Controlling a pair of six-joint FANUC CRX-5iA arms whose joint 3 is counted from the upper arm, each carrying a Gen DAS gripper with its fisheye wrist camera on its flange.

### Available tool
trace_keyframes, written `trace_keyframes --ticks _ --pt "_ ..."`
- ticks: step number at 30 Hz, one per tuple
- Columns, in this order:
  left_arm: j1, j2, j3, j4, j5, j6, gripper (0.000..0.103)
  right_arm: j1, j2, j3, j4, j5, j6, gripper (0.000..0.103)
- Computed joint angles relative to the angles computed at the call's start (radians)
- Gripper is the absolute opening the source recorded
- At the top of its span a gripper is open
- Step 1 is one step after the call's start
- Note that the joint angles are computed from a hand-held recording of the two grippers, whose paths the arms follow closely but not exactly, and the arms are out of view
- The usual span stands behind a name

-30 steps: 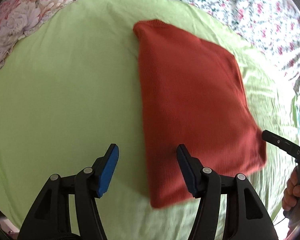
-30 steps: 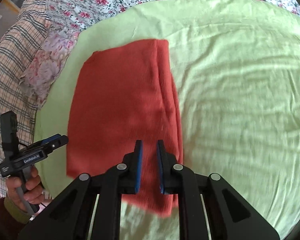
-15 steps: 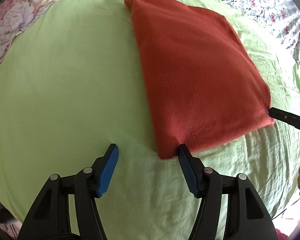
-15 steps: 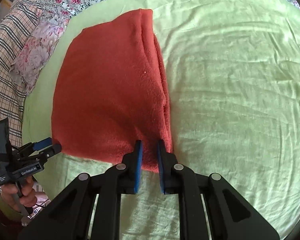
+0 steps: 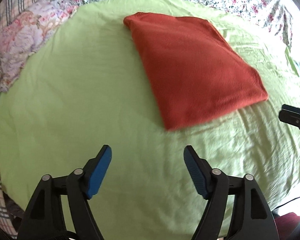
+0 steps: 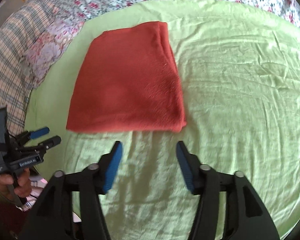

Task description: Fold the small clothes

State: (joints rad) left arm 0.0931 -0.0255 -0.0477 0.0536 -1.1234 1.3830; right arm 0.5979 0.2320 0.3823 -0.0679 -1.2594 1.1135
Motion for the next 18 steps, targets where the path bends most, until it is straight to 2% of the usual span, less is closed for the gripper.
trace_keyframes --ticks 2,5,10,18 --pt "0.005 -0.021 -0.026 0.002 0.005 -0.015 0.078 0.032 -0.021 -0.035 0.033 0.013 0.004 0.074" --pt "-0.011 -0.055 -0.048 -0.055 0.000 0.004 0.078 0.062 -0.049 -0.077 0.052 0.014 0.025 0.080" --pt "-0.049 -0.110 -0.077 -0.135 0.010 -0.007 0.082 0.099 -0.072 -0.108 0.073 -0.006 0.047 0.081" --pt "-0.056 -0.115 -0.068 -0.112 0.016 -0.048 0.085 0.103 -0.113 -0.145 0.024 0.018 0.015 0.081"
